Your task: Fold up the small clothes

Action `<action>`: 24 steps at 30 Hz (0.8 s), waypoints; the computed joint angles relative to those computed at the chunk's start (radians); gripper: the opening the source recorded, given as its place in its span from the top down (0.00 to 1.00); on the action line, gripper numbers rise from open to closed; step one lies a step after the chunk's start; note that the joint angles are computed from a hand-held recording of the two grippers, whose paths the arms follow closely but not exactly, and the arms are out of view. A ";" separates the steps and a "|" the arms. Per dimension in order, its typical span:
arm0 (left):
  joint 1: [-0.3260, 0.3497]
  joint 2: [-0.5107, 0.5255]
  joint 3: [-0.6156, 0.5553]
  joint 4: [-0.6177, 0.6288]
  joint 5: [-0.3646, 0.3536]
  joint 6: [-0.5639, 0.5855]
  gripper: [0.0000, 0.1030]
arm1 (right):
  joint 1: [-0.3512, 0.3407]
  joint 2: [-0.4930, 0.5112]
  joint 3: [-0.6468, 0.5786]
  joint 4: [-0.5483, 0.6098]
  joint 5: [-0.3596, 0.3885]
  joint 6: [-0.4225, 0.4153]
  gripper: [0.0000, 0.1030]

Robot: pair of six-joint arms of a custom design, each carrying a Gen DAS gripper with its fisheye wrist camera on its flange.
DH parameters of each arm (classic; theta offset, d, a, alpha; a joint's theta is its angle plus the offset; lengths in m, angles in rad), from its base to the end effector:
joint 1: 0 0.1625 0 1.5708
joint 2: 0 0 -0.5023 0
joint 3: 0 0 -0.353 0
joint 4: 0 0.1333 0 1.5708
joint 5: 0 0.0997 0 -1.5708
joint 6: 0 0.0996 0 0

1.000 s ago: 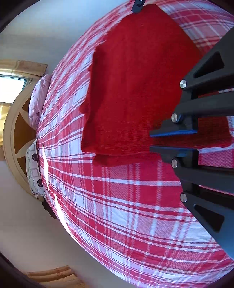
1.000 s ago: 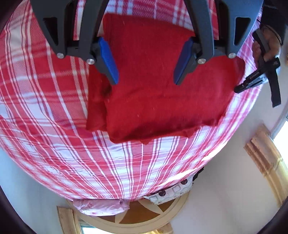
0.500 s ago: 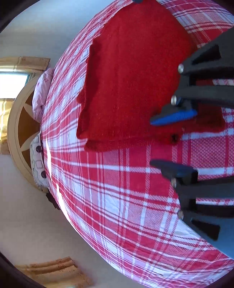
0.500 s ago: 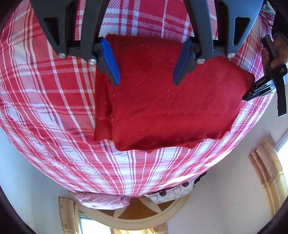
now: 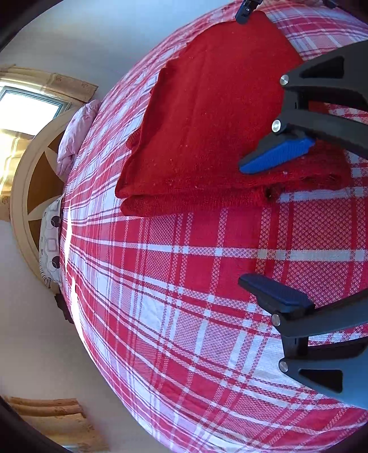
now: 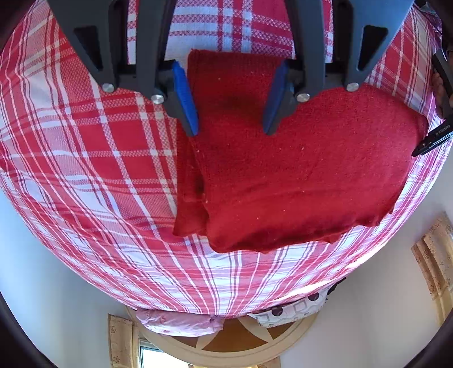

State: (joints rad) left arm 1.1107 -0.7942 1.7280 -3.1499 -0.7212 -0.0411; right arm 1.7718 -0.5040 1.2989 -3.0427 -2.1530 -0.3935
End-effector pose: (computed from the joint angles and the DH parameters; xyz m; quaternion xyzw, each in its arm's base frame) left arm -0.1160 -0.7028 0.2444 0.0519 0.8724 -0.3768 0.3070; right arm 0.2400 -0.7848 0.1507 0.1735 -0.8919 0.2906 0.3000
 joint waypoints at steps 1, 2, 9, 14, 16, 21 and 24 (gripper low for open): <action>-0.003 -0.007 0.009 -0.002 0.000 0.006 0.28 | 0.001 -0.005 0.002 0.004 0.004 0.010 0.51; -0.005 -0.013 0.016 -0.006 0.002 0.014 0.28 | 0.002 -0.011 0.010 -0.003 0.011 0.020 0.51; -0.020 -0.045 0.066 -0.008 0.033 0.046 0.28 | 0.036 -0.041 0.084 -0.182 0.001 -0.014 0.39; -0.029 -0.025 0.086 0.008 0.094 0.086 0.28 | 0.073 -0.003 0.071 -0.123 0.011 -0.102 0.39; -0.024 -0.043 0.098 0.016 0.070 0.056 0.28 | 0.082 0.020 0.049 -0.081 0.024 -0.099 0.39; -0.015 -0.070 0.127 -0.022 0.070 0.027 0.28 | 0.107 0.102 -0.049 0.040 0.051 -0.114 0.41; 0.002 -0.091 0.142 -0.036 0.053 0.007 0.28 | 0.117 0.160 -0.117 0.125 -0.003 -0.127 0.39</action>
